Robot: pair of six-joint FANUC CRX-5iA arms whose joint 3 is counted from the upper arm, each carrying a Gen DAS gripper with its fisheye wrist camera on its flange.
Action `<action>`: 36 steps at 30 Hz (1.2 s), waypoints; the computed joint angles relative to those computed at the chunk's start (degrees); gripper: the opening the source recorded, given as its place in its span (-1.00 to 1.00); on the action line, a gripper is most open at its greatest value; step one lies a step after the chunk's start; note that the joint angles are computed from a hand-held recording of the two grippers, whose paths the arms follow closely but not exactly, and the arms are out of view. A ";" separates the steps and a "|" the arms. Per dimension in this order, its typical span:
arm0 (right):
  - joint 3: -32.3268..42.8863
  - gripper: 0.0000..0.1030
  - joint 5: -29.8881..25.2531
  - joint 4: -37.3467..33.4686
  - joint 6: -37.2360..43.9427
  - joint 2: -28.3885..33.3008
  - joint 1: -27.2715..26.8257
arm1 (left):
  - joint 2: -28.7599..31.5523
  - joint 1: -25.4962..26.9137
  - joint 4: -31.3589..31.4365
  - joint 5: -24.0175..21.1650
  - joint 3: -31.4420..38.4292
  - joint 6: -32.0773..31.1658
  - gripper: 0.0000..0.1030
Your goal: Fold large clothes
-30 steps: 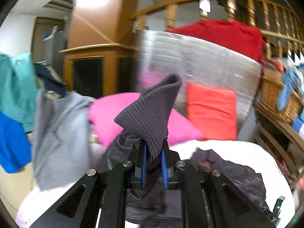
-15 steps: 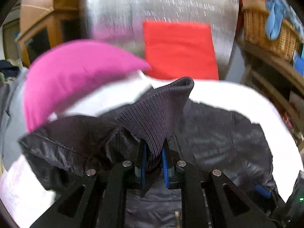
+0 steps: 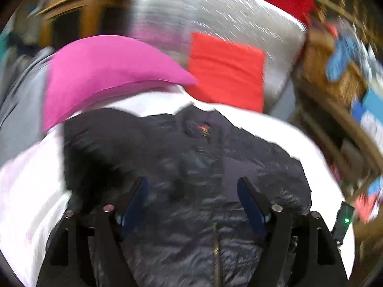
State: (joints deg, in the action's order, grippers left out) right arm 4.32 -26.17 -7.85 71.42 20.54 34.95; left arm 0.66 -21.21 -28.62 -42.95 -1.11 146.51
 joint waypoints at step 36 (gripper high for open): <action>23.10 -0.75 -13.01 16.13 -14.99 7.42 4.07 | -14.92 8.54 -6.98 0.38 -15.95 32.61 0.55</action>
